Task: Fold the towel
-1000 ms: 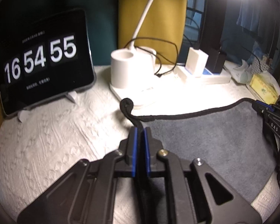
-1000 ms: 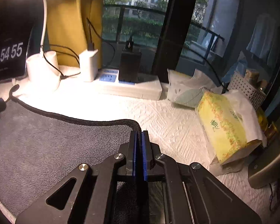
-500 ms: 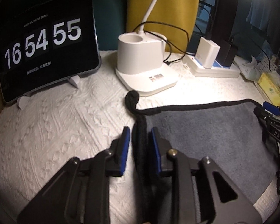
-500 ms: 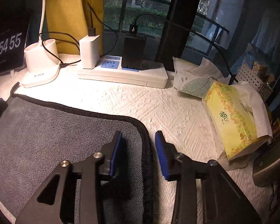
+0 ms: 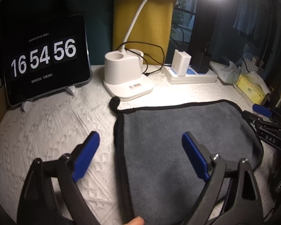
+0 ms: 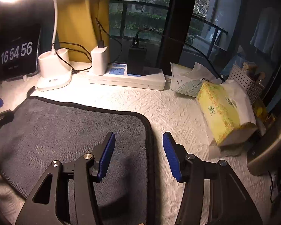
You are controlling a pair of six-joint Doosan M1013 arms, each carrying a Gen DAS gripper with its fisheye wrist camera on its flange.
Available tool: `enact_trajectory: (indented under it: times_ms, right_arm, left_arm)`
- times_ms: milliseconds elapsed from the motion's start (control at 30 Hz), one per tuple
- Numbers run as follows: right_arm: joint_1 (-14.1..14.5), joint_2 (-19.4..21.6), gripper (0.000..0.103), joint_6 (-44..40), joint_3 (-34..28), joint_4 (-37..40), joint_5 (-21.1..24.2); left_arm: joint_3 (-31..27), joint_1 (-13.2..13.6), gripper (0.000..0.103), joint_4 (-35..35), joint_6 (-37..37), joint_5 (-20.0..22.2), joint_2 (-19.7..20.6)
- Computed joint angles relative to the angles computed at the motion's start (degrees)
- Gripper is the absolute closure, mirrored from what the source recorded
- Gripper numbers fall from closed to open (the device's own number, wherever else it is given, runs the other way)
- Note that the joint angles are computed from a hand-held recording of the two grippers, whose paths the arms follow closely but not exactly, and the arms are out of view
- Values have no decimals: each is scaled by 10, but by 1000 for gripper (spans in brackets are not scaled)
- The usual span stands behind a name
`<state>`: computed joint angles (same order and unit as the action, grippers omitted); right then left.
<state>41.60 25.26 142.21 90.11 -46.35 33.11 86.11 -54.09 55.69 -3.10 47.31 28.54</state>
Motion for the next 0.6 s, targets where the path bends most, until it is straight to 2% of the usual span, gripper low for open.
enact_trajectory:
  times_ms: [233, 600]
  right_arm:
    - [11, -23, 47, 25, 24, -17, -12]
    - [27, -57, 47, 86, 63, -62, -28]
  left_arm:
    - [23, -25, 12, 48, -54, 6, -21]
    - [44, -63, 12, 106, -112, 48, -36]
